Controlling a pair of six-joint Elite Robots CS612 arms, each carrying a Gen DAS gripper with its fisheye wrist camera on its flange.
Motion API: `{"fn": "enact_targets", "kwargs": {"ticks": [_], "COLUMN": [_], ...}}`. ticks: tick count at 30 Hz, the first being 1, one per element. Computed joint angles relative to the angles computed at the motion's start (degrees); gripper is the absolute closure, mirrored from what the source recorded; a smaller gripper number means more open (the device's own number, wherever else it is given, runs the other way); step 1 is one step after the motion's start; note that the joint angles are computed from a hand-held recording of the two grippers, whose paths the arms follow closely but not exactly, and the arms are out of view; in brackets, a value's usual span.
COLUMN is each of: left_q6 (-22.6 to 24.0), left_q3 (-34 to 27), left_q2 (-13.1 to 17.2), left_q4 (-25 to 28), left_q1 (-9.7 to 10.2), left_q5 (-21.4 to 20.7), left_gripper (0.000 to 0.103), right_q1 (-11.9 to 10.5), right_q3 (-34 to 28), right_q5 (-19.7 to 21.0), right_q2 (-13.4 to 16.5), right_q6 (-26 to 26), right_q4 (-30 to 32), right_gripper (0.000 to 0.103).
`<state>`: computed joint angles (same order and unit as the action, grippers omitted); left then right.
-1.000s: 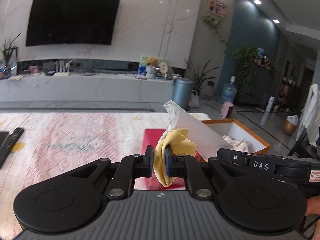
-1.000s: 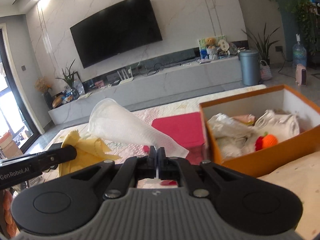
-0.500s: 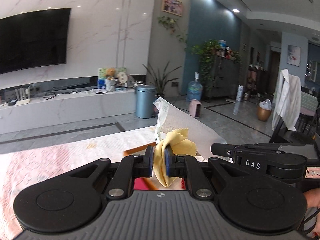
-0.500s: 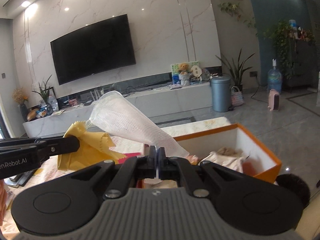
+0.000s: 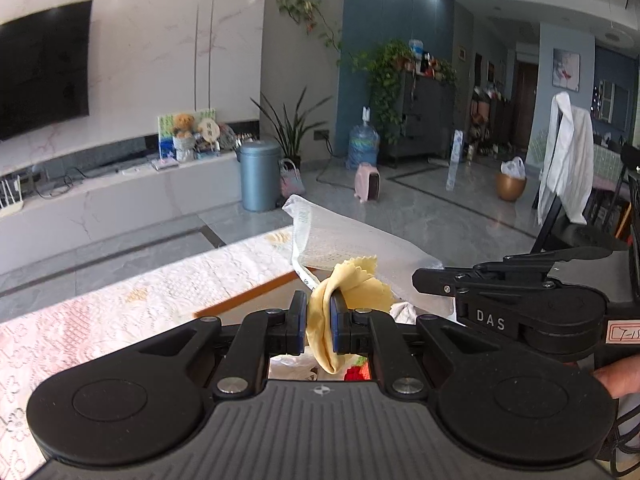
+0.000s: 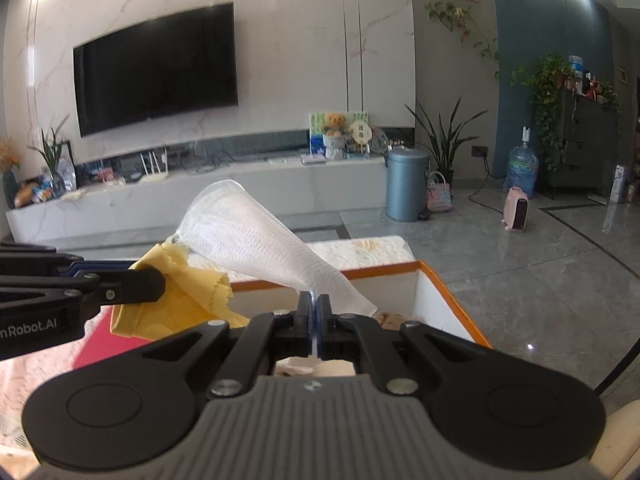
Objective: Organize soft objects
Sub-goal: 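Carry the yellow cloth and plastic bag over the orange box with both tools, then open both tools to drop the cloth and plastic bag into the box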
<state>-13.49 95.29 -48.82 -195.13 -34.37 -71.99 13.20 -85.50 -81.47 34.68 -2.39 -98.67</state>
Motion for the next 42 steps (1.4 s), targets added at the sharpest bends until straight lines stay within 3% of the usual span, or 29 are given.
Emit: {"fn": "enact_targets", "kwargs": {"ticks": [13, 28, 30, 32, 34, 38, 40, 42], "left_q6": [-3.14, -5.0, -5.02, -5.2, -5.81, -6.2, -5.9, -5.36], "left_q3": [-4.28, -7.43, -7.04, -7.28, -6.4, -5.12, -4.34, -3.26], "left_q2": [3.4, 4.59, 4.36, 4.33, 3.89, 2.8, 2.09, 1.25], "left_q4": [9.63, 18.25, 17.69, 17.09, 15.06, 12.81, 11.43, 10.47], "left_q1": [2.33, 3.17, 3.14, 3.08, 2.99, 2.81, 2.6, 2.45], "left_q5": [-6.38, -8.15, -8.04, -7.85, -7.37, -6.53, -6.19, -6.53], "left_gripper": [0.09, 0.089, 0.08, 0.054, 0.04, 0.028, 0.024, 0.023], "right_q1": [0.63, 0.67, 0.75, 0.78, 0.82, 0.64, 0.58, 0.54], "right_q3": [5.49, 9.95, 9.73, 9.6, 9.3, 8.55, 8.05, 7.4], "right_q5": [-5.49, -6.1, -6.37, -6.66, -7.11, -6.9, -6.83, -6.57], "right_q2": [-1.54, -3.39, -3.33, -3.35, -3.36, -3.72, -3.9, -4.04], "right_q6": [-2.43, -3.73, -4.23, -4.85, -5.23, -6.07, -6.32, -6.55], "right_q4": [5.27, 10.78, 11.0, 10.93, 10.57, 10.84, 11.39, 11.9], "right_gripper": [0.103, 0.098, 0.097, 0.088, 0.061, 0.049, 0.035, 0.031]}}
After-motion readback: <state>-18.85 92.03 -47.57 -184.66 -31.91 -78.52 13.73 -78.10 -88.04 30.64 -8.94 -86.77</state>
